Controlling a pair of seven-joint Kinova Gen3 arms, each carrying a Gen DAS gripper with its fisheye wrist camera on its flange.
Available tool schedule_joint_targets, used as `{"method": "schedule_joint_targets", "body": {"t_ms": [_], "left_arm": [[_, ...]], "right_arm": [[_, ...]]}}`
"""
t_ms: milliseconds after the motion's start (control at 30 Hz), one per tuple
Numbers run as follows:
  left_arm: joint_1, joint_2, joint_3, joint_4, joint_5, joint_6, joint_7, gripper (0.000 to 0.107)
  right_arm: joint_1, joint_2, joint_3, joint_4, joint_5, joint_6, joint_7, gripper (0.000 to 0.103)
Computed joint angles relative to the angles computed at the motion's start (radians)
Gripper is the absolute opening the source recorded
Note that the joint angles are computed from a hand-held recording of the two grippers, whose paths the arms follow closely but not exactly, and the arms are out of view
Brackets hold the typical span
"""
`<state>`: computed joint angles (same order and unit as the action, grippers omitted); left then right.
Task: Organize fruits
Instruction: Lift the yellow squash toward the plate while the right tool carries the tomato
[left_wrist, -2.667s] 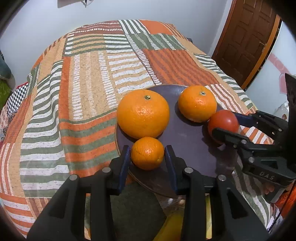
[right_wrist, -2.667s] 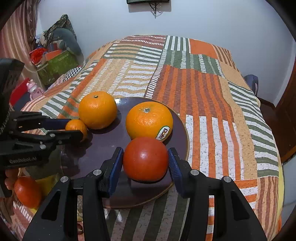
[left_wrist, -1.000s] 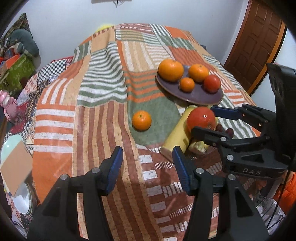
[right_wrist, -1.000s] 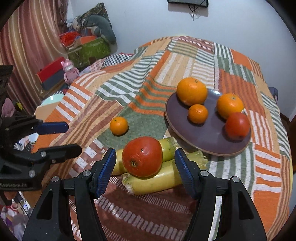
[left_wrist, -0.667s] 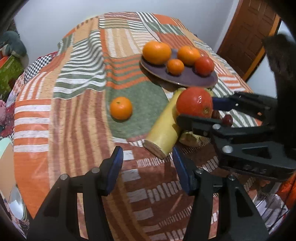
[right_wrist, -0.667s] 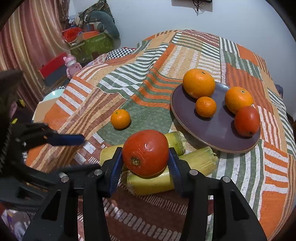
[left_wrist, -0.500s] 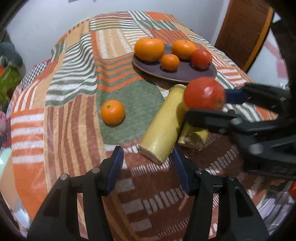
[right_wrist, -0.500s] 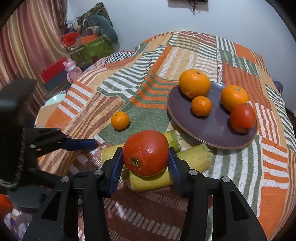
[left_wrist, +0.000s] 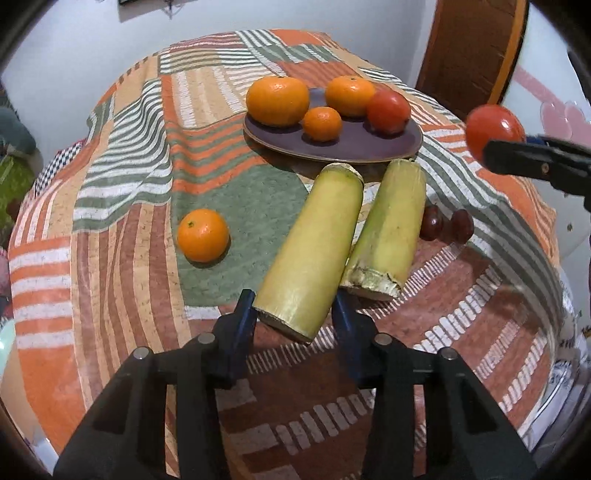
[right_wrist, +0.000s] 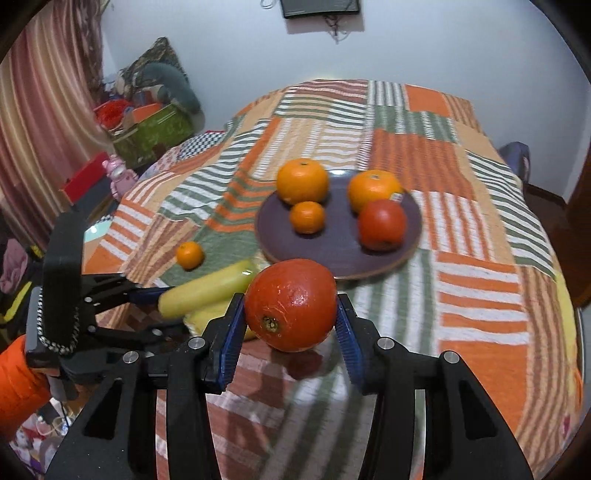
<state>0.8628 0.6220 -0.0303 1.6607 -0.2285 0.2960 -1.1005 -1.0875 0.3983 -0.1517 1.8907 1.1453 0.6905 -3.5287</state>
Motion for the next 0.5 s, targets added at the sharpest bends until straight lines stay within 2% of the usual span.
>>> {"method": "schedule_joint_targets", "body": {"t_ms": [67,167,233,300,400,500], "left_arm": [[0.007,-0.013,-0.002,0.012,0.009,0.004,0.014,0.041],[0.074,-0.035,-0.06,0.04,-0.008,0.013,0.078,0.039],[0.099,-0.056,-0.074,0.071,-0.019,0.015,0.125,0.037],[0.091,-0.083,-0.048,0.104,-0.016,0.014,0.144,0.037],[0.097,-0.111,-0.028,0.113,-0.036,0.059,0.173,0.037],[0.044,-0.135,0.029,0.112,-0.028,0.084,0.177,0.037]], "right_arm": [[-0.002,-0.009,-0.001,0.013,-0.008,0.014,-0.01,0.044],[-0.003,-0.027,-0.006,0.04,-0.004,0.023,-0.041,0.044],[-0.003,-0.034,-0.014,0.052,0.003,0.03,-0.057,0.044],[-0.001,-0.04,-0.022,0.063,0.012,0.032,-0.072,0.044],[0.006,-0.044,-0.032,0.074,0.024,0.027,-0.092,0.044],[0.006,-0.048,-0.04,0.085,0.043,0.024,-0.117,0.044]]}}
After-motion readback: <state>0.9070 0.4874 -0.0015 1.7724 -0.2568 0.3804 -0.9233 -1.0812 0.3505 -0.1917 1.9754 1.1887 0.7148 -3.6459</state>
